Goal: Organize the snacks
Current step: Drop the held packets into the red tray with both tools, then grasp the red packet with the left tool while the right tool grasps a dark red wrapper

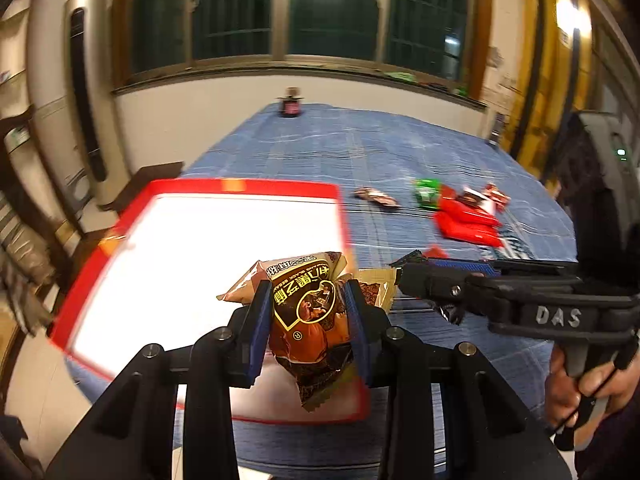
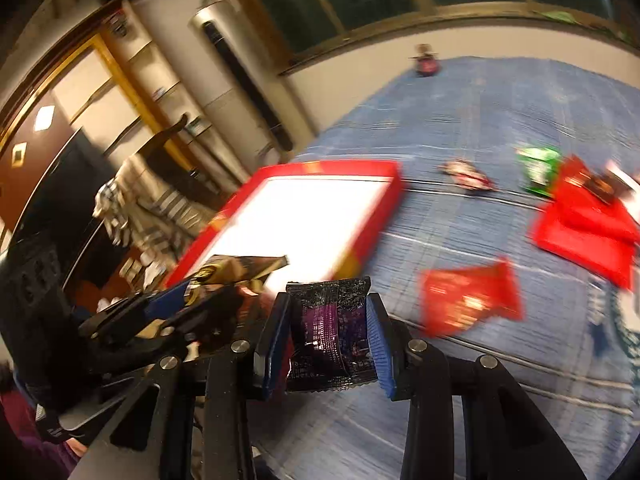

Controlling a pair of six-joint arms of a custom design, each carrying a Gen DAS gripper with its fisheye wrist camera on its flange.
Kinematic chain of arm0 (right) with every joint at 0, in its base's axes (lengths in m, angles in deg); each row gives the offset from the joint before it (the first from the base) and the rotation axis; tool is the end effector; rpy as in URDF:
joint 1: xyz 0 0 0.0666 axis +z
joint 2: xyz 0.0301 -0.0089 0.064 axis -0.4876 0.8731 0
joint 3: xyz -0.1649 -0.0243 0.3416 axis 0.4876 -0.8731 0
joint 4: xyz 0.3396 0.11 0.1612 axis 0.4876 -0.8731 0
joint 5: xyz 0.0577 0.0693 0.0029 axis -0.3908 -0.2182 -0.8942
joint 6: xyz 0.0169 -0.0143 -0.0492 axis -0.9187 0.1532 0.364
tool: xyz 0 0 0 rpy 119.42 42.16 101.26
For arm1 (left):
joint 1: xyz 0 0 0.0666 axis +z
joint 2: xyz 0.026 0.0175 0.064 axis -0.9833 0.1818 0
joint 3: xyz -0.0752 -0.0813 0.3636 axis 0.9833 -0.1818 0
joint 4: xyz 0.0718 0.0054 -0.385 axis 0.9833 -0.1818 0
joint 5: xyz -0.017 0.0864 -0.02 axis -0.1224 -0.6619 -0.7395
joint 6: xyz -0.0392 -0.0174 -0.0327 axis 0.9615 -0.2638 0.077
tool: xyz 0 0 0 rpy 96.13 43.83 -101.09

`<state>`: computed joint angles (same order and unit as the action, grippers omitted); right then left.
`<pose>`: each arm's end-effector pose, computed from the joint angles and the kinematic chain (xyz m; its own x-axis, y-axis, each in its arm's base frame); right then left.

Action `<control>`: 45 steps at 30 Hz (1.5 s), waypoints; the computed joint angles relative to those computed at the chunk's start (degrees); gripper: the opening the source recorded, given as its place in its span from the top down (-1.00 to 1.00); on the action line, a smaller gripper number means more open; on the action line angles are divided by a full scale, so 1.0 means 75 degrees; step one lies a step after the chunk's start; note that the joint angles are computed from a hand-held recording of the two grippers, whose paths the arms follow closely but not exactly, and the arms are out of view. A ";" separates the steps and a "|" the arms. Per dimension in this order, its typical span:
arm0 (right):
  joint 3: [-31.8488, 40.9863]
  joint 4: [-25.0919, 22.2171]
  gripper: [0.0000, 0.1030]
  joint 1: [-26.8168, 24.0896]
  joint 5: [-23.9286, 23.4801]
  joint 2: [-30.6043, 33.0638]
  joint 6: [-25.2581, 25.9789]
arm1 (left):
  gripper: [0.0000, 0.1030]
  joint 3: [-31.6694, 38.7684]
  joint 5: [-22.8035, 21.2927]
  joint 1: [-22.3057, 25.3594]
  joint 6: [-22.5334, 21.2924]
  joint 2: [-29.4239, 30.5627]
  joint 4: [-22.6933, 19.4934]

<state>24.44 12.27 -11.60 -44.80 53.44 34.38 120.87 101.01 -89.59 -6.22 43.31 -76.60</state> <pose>0.6344 0.2066 0.3554 -0.7669 0.2068 -0.6076 -0.0846 0.9058 0.4151 0.6519 -0.1271 0.3229 -0.5720 0.2714 -0.7740 0.4979 0.8648 -0.0647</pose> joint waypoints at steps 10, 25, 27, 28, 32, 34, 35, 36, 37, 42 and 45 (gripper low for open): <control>0.1859 -0.0846 0.20 0.0552 -0.0031 0.1315 0.0632 | 0.34 0.0354 -0.0614 0.0464 0.0376 0.0378 -0.0129; 0.0052 0.0320 -0.24 -0.0046 0.0328 0.0202 0.0024 | -0.16 -0.0014 -0.0683 0.0223 0.0171 0.0055 0.0375; -0.0398 0.0483 -0.24 -0.0270 0.0410 -0.0074 -0.0167 | -0.16 -0.0084 -0.0540 0.0074 -0.0008 0.0006 0.0316; -0.0581 0.0521 -0.24 -0.0381 0.0459 -0.0198 -0.0234 | -0.16 -0.0094 -0.0471 0.0004 -0.0076 -0.0003 0.0255; -0.1282 0.0595 -0.24 -0.0862 0.0678 -0.0685 -0.0533 | -0.21 -0.0029 -0.0207 -0.0278 -0.0380 0.0004 -0.0046; -0.1596 0.0685 -0.24 -0.1068 0.0735 -0.0914 -0.0683 | -0.21 0.0060 -0.0123 -0.0459 -0.0624 0.0029 -0.0179; -0.1819 0.0754 -0.24 -0.1209 0.0852 -0.1087 -0.0729 | -0.25 0.0111 -0.0096 -0.0553 -0.0772 0.0044 -0.0253; -0.1918 0.0770 -0.24 -0.1280 0.0919 -0.1166 -0.0740 | -0.32 0.0160 -0.0090 -0.0627 -0.0889 0.0061 -0.0319; -0.2060 0.0790 -0.25 -0.1388 0.0984 -0.1277 -0.0768 | -0.47 0.0230 -0.0096 -0.0728 -0.1041 0.0092 -0.0391; -0.2762 0.1171 -0.25 -0.1801 0.1008 -0.1750 -0.1128 | -0.51 0.0634 -0.0280 -0.1185 -0.1644 0.0389 -0.0570; -0.3135 0.1528 -0.25 -0.1995 0.0896 -0.1916 -0.1329 | -0.51 0.1157 -0.0363 -0.1386 -0.1914 0.0778 -0.1010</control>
<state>0.93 23.72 -26.56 -38.07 39.06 24.41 129.54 98.29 -99.98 -20.57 49.14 -84.17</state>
